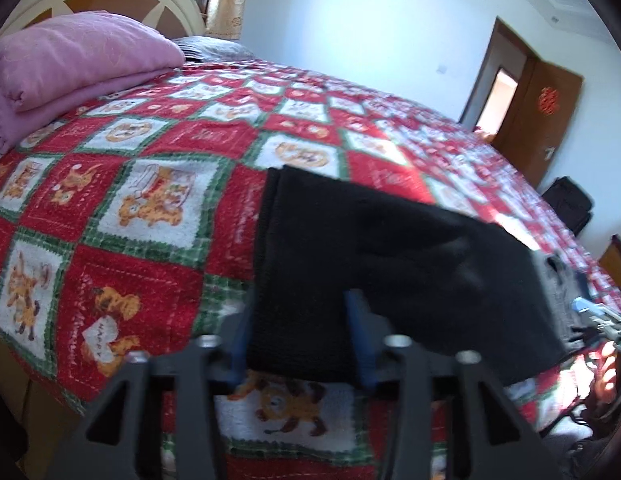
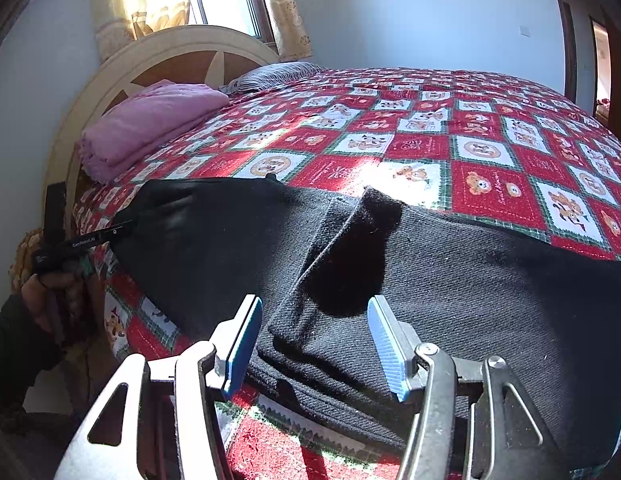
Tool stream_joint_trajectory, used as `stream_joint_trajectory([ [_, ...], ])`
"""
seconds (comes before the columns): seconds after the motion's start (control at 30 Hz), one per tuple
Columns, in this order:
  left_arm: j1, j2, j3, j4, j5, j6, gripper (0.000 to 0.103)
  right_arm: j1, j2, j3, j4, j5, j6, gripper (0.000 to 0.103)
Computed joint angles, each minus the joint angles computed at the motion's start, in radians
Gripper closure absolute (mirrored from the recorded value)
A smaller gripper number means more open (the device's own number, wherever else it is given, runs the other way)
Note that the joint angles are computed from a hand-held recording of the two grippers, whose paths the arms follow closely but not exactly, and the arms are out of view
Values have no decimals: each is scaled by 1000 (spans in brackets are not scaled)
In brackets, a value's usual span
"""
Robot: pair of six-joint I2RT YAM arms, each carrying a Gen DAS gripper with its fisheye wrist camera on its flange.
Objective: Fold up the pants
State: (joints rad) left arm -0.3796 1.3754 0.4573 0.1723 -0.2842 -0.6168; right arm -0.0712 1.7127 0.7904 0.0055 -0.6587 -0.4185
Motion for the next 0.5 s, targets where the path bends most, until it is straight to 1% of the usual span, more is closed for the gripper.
stream_joint_trajectory([
  [0.13, -33, -60, 8, -20, -20, 21, 79, -7, -5, -3, 12, -4, 12, 46],
  [0.17, -32, -71, 7, -23, -14, 10, 79, -9, -1, 0, 11, -3, 16, 46],
  [0.23, -14, -107, -18, 9, 31, -20, 79, -11, 2, 4, 11, 1, 27, 46],
  [0.37, -22, -162, -27, 33, 46, -40, 79, -27, -13, 6, 10, -10, 40, 46],
  [0.5, -84, -208, 26, -3, -5, -21, 79, -57, -34, 18, -10, -34, 52, 46],
])
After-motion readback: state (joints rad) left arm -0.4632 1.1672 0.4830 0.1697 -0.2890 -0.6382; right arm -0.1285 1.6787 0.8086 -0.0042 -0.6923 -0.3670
